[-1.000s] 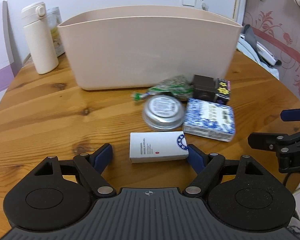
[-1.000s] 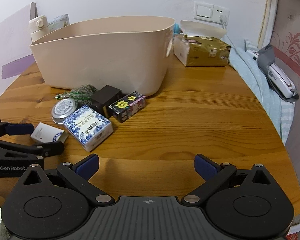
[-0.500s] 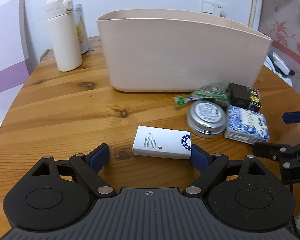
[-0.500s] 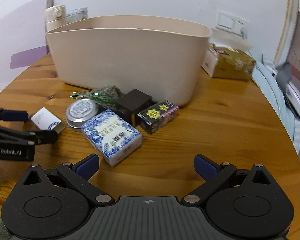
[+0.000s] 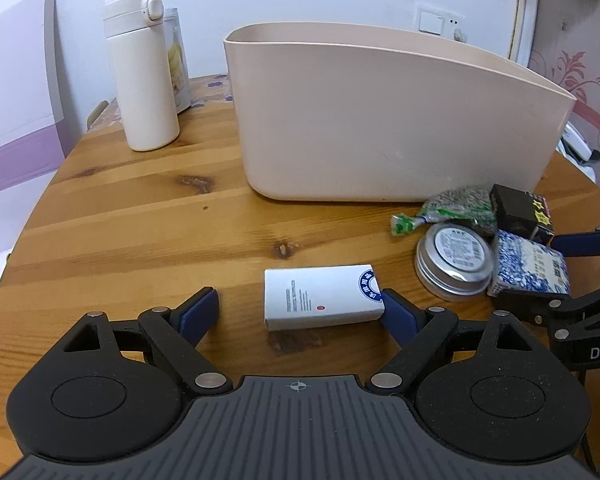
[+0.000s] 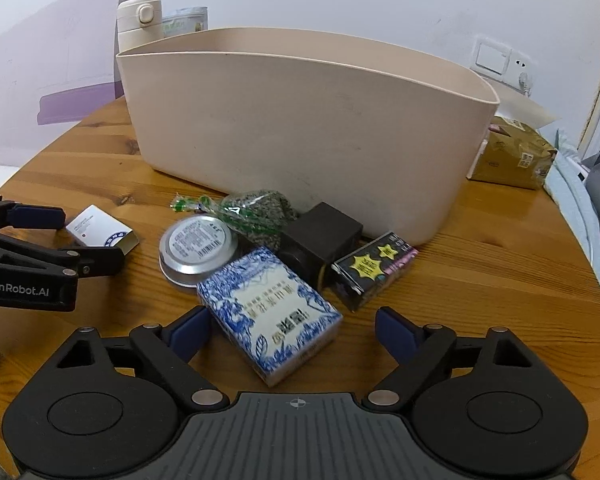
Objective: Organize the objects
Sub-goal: 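Close the left tool on the white box while the right tool closes on the blue-and-white box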
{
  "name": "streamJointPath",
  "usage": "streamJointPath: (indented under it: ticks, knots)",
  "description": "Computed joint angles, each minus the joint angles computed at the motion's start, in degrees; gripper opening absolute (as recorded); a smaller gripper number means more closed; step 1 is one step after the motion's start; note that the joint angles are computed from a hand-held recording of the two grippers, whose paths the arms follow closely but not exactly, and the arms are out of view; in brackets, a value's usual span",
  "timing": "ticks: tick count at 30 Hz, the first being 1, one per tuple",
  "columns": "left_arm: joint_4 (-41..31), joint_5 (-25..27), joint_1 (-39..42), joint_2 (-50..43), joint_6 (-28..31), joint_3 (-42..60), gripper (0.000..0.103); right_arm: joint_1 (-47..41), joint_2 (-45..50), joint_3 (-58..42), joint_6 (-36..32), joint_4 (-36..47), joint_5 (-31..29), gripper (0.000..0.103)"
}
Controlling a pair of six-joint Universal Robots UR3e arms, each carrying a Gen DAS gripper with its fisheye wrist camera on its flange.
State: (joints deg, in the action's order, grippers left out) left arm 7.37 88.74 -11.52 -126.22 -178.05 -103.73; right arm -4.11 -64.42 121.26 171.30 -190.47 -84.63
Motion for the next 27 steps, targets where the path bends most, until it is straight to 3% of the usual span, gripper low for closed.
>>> streamJointPath:
  ticks: [4, 8, 12, 18, 27]
  knots:
    - [1.0, 0.8, -0.3, -1.0, -0.6, 0.7, 0.086, -0.1, 1.0, -1.4, 0.5, 0.6, 0.8, 0.087]
    - [2.1, 0.5, -0.4, -1.0, -0.3, 0.3, 0.076, -0.6, 0.7, -1.6, 1.3, 1.7, 2.0, 0.084]
    - [2.1, 1.0, -0.8, -0.9, -0.8, 0.4, 0.065, -0.5, -0.4, -0.4, 1.1, 1.5, 2.5, 0.071]
    - [1.7, 2.3, -1.5, -0.4, -1.8, 0.1, 0.064, -1.4, -2.1, 1.6, 0.0, 1.7, 4.0, 0.057]
    - [2.3, 3.0, -1.7, 1.8, -2.6, -3.2, 0.064, -3.0, -4.3, 6.4, -0.6, -1.2, 5.8, 0.050]
